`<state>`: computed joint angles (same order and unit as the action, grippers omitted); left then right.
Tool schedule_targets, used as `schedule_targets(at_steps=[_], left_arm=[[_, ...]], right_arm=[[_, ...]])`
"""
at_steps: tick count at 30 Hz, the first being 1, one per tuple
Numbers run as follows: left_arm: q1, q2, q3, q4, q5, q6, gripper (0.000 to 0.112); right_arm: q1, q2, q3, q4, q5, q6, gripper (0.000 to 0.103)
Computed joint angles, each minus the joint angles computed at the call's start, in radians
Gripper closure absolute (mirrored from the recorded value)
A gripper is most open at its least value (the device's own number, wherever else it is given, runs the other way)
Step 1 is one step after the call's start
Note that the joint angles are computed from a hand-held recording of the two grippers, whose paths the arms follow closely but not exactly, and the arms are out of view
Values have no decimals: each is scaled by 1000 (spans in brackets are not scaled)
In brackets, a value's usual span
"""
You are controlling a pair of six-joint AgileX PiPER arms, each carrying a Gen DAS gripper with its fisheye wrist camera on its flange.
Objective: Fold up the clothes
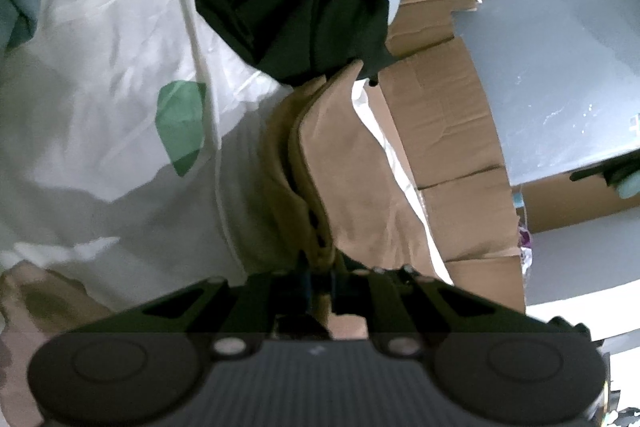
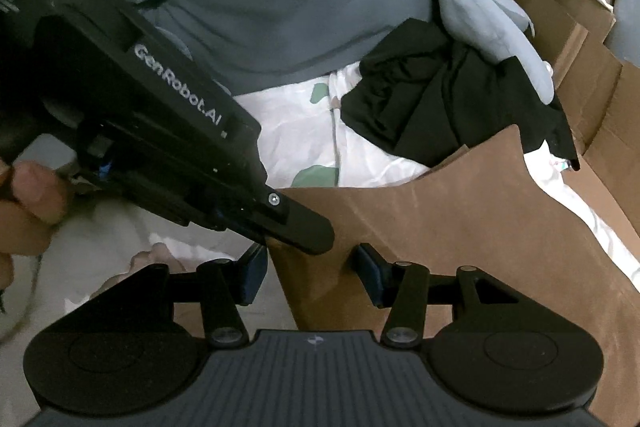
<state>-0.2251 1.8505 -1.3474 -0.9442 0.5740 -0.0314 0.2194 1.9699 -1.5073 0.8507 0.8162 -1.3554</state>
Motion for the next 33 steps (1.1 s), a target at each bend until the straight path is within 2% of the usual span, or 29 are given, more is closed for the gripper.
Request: schedule_targets(at_steps=[6,7,8,9,10,12,14,16,18,23,26,29,31,33], left_arm=[[14,1,-5,-72,30,46,104],[19,2,-10,-78,43,50,104],[24,1,-15,-84,60,59,105],[30,0,-25,-81,79,67,107],[37,-2,-36,-72,97,72,109],[54,-7,-55,-66,118,74,107],[67,-10,-71,-55,126,67,98],[72,-6,-96,11,119,26,69],[77,17,-131,74,130,-23,57],[99,115,-222,51,184,-10,56],[96,189,-320,83,216,-23,50],[93,270,-433,100,235,-43,41],[93,322,-510,121,250,-62,28],[96,382,-601,126,281,-72,27]], right_arm=[[54,-28,58,-30,-113,4,47],[60,-28,56,-44,-125,23,52],[70,-34,64,-63,-157,45,74],[89,-45,80,-102,-220,82,88],[98,-44,75,-138,-243,121,101],[92,-27,42,-154,-219,158,101],[88,-21,30,-147,-230,158,101],[80,-19,20,-137,-227,161,101],[69,-15,4,-134,-205,178,101],[28,-26,-20,-105,-115,211,101],[10,-42,-12,-93,-114,212,101],[-2,-40,-32,-96,-101,234,101],[-9,-38,-44,-99,-90,244,101],[-16,-36,-56,-103,-77,256,101]])
